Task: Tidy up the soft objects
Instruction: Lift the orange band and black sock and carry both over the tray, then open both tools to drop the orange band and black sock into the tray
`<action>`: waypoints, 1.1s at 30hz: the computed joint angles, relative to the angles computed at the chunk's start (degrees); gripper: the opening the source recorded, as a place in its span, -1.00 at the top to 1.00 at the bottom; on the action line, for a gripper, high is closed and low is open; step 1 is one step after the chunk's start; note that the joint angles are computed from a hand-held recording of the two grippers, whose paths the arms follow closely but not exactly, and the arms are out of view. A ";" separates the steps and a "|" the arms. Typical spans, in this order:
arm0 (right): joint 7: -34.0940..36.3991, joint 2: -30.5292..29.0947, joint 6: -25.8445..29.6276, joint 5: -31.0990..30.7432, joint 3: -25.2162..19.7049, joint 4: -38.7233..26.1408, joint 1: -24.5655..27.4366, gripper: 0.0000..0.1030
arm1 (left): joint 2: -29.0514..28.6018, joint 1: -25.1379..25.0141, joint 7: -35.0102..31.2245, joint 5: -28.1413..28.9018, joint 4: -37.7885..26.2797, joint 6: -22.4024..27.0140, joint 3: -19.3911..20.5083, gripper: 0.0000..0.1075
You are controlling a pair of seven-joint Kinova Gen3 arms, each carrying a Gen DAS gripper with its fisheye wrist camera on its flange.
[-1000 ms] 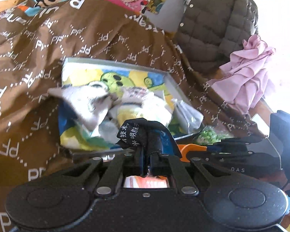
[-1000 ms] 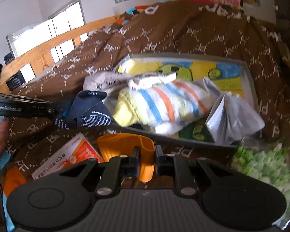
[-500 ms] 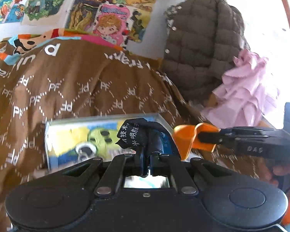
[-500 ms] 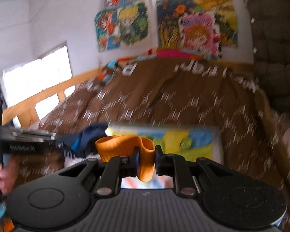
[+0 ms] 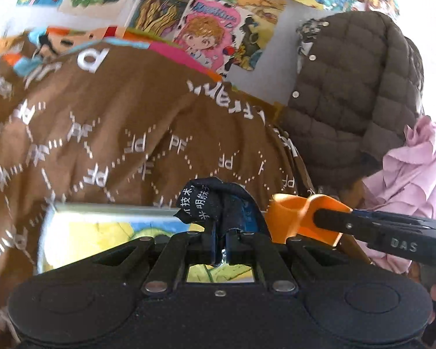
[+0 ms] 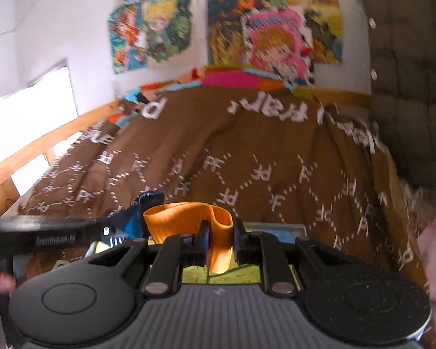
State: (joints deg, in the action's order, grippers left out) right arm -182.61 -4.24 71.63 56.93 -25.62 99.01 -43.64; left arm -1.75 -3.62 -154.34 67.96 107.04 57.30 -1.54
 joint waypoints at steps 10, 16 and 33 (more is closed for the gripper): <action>-2.40 3.24 -2.50 -5.44 2.98 1.90 -0.24 0.67 | 1.49 0.65 -4.33 -3.62 3.47 -1.12 1.22 0.89; -12.33 4.33 -3.37 0.33 2.40 7.34 -2.70 0.66 | 0.47 1.05 -10.81 -2.71 6.94 -3.73 1.16 0.88; -23.07 6.88 4.94 2.32 2.40 9.76 -10.59 0.36 | -5.93 4.65 -10.16 -2.34 13.04 -10.45 0.25 0.66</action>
State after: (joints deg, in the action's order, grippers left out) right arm -205.68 2.64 76.57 59.25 -23.21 108.78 -54.23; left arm -7.68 1.03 -164.50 65.62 120.08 46.85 -1.29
